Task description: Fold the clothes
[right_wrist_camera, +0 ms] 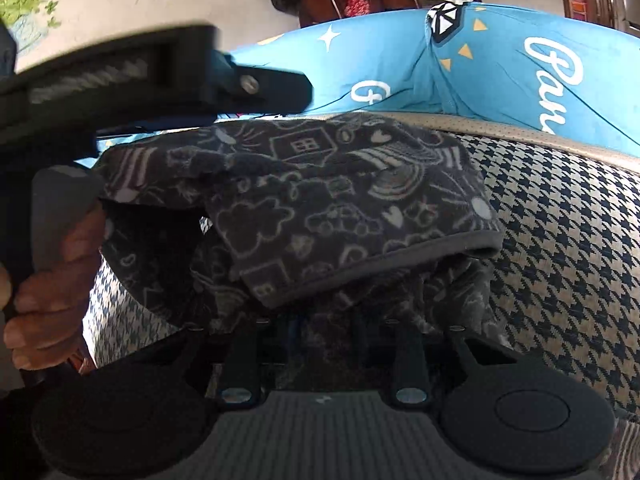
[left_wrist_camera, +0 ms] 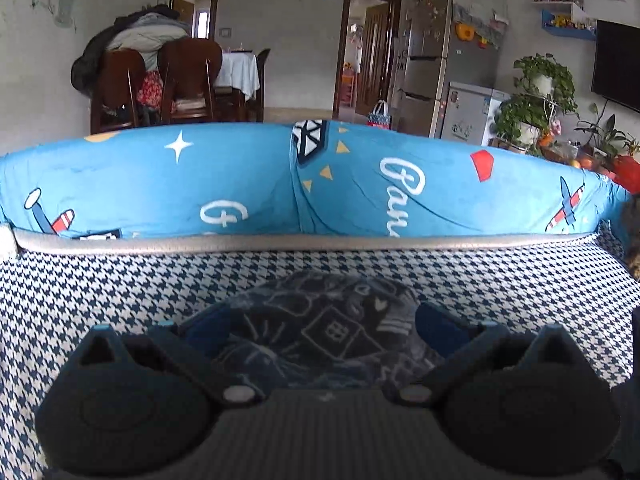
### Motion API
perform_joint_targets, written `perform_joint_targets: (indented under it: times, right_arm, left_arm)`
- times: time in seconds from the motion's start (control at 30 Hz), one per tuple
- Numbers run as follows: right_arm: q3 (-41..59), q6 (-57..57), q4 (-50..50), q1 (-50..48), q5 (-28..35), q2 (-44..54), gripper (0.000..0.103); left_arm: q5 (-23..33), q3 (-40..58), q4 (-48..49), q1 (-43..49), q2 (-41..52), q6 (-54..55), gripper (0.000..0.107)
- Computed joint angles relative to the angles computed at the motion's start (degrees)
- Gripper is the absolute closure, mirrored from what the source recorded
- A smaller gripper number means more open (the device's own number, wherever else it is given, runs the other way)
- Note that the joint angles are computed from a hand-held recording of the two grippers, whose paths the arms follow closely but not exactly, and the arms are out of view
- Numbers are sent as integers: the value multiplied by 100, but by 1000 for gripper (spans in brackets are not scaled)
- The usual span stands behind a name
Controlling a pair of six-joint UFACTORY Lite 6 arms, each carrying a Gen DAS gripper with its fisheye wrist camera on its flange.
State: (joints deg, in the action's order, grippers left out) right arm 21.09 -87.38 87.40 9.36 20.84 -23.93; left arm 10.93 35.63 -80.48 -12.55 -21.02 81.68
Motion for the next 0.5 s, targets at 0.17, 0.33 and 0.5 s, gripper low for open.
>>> perform_joint_targets:
  times: [0.17,0.33,0.5]
  right_arm:
    - [47,692,-949,-332,172,-321,73]
    - [151,759,-1143,-1014,596,-450,64]
    - [292,366,-569,-1312,368,-246,59]
  left_arm:
    - [-297,-52,-119,82,400,419,4]
    - [-947,-102,-381,73,614,665,4]
    - [-1599,96,-1005,238,952,1013,5]
